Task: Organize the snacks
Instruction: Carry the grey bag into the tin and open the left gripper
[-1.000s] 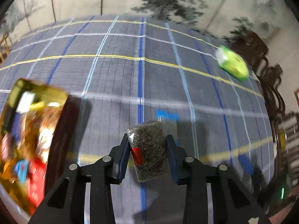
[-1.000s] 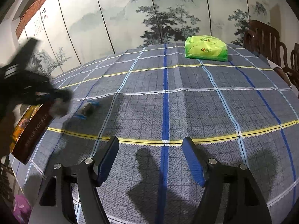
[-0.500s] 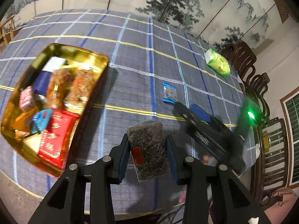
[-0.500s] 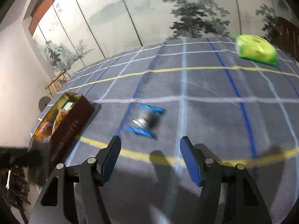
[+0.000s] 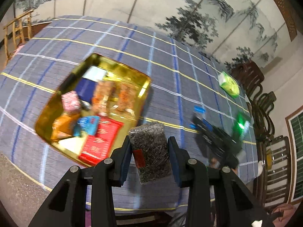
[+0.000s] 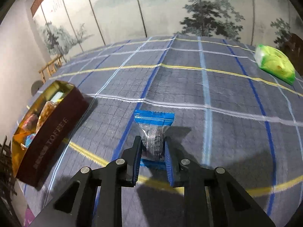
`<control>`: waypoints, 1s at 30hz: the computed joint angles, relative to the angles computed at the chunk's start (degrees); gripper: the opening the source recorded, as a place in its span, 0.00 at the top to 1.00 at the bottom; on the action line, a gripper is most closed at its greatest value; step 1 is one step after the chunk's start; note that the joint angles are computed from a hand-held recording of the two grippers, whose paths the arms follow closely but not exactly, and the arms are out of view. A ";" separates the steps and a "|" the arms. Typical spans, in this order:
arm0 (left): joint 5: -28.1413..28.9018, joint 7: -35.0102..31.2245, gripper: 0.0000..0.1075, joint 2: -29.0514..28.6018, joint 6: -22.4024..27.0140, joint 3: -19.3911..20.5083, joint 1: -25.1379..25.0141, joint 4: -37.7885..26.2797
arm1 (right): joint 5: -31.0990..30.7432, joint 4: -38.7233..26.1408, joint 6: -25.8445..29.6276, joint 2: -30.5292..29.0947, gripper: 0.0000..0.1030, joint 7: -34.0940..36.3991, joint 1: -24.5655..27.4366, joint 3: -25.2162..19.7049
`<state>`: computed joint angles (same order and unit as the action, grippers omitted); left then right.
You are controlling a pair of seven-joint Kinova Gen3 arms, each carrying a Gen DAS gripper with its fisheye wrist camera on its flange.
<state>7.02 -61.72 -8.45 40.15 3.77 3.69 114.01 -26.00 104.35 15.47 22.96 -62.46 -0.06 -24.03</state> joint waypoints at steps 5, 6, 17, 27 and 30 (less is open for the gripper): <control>0.23 -1.83 0.69 -1.90 1.21 -2.46 -2.01 1.22 | -3.78 5.10 -2.44 -2.89 0.77 3.85 7.19 -4.48; 0.18 -2.23 0.69 -2.26 1.32 -2.84 -2.47 1.48 | -3.98 6.01 -2.92 -3.58 0.77 4.06 7.55 -4.26; -1.42 -3.50 0.69 -2.37 1.37 -2.75 -4.82 2.89 | -5.78 6.90 -2.87 -3.63 0.77 3.17 8.86 -2.99; -1.97 -7.21 0.68 0.35 -0.83 -3.84 -5.50 4.72 | -3.69 6.85 -2.83 -4.05 0.77 0.40 5.45 0.37; -0.95 -9.03 0.68 0.95 -1.46 -4.28 -5.69 5.33 | -2.65 6.54 -2.41 -4.03 0.77 -0.88 4.21 1.66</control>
<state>6.07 -70.76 -7.50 38.69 -0.51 -1.99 119.33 -28.66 110.89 13.07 18.93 -63.34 4.16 -22.38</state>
